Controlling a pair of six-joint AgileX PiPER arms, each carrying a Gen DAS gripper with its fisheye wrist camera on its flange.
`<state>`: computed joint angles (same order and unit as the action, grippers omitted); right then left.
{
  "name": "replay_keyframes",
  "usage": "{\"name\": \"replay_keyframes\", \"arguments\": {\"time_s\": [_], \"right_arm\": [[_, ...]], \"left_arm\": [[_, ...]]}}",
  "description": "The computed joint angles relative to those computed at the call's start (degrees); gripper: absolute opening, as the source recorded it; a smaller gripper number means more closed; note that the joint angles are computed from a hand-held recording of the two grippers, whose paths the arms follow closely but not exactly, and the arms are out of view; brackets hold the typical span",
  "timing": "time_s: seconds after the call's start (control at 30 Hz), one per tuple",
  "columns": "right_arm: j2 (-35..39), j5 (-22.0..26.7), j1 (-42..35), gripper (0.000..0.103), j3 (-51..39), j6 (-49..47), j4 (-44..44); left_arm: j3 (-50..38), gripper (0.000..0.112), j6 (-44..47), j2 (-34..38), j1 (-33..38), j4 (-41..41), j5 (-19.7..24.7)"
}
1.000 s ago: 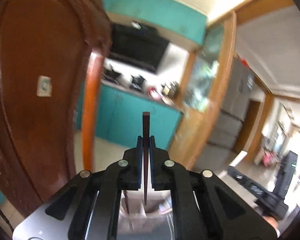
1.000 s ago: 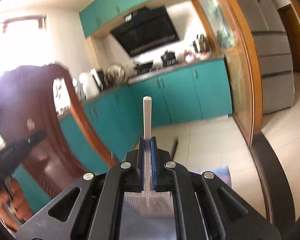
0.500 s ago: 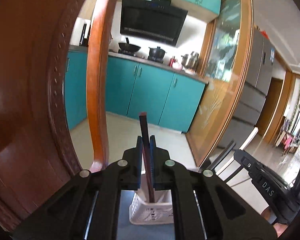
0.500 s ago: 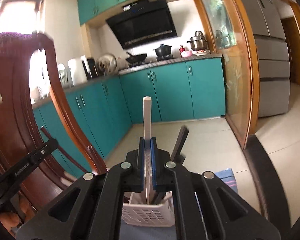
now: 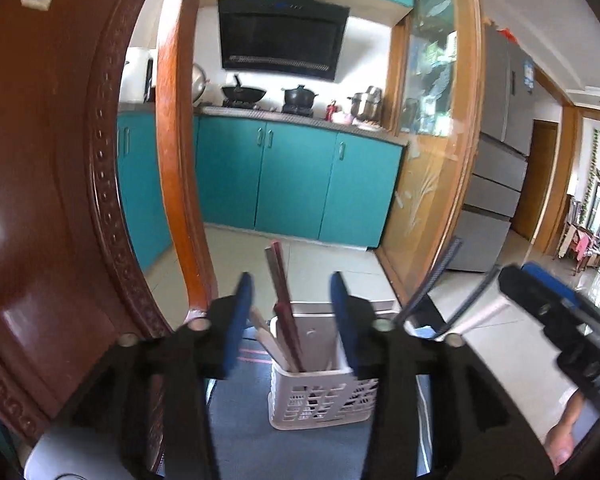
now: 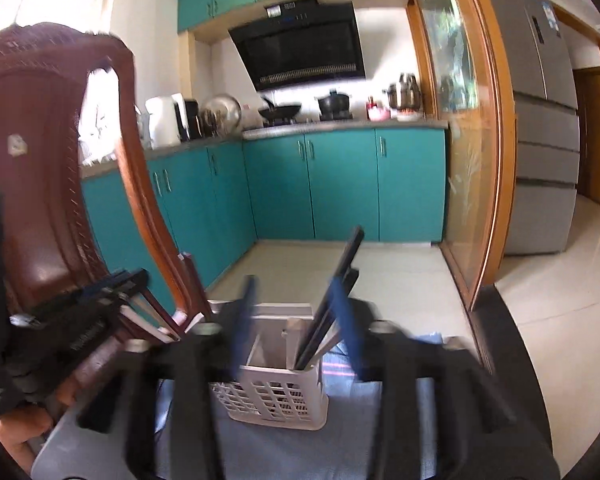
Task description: Organize utensils
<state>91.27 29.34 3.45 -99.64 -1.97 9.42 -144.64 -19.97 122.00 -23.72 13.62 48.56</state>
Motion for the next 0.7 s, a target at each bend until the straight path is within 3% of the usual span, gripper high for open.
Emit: {"name": "replay_keyframes", "arguments": {"time_s": [0.03,0.1,0.17,0.27,0.3,0.37,0.47,0.57,0.7], "right_arm": [[-1.79,-0.9,-0.24,0.051,1.79,-1.99,1.48],[-5.89,-4.75,0.27,0.063,7.58,-1.53,-0.13],[-11.24,-9.88,1.89,0.075,15.71,5.94,-9.8],[-18.7,-16.79,2.41,0.098,28.94,19.16,-26.98],[-20.15,-17.21,2.47,0.1,31.46,24.45,-32.71],[-23.43,-13.28,4.18,0.1,36.26,34.16,-42.66],[-27.18,-8.98,6.57,0.1,40.65,37.19,-45.3],[-31.52,-6.38,9.79,0.1,45.35,50.13,-55.87],[-36.14,-2.7,14.15,0.1,49.23,61.02,-65.3]], "left_arm": [[5.04,0.055,-0.83,-2.76,-0.66,1.92,-2.67],[16.5,0.071,-5.67,-8.9,-2.38,8.98,-8.66],[27.95,0.078,-13.63,-14.8,-4.08,18.61,-13.89],[41.33,0.089,-21.94,-22.05,-6.13,29.14,-16.48],[43.97,0.091,-23.24,-23.49,-6.5,30.53,-16.89],[52.18,0.096,-29.09,-28.28,-7.85,35.86,-17.66],[63.51,0.099,-41.35,-35.19,-10.93,48.22,-17.64],[71.28,0.099,-49.88,-40.33,-14.54,56.95,-15.46],[76.31,0.099,-53.38,-44.51,-16.21,57.09,-15.47]]}}
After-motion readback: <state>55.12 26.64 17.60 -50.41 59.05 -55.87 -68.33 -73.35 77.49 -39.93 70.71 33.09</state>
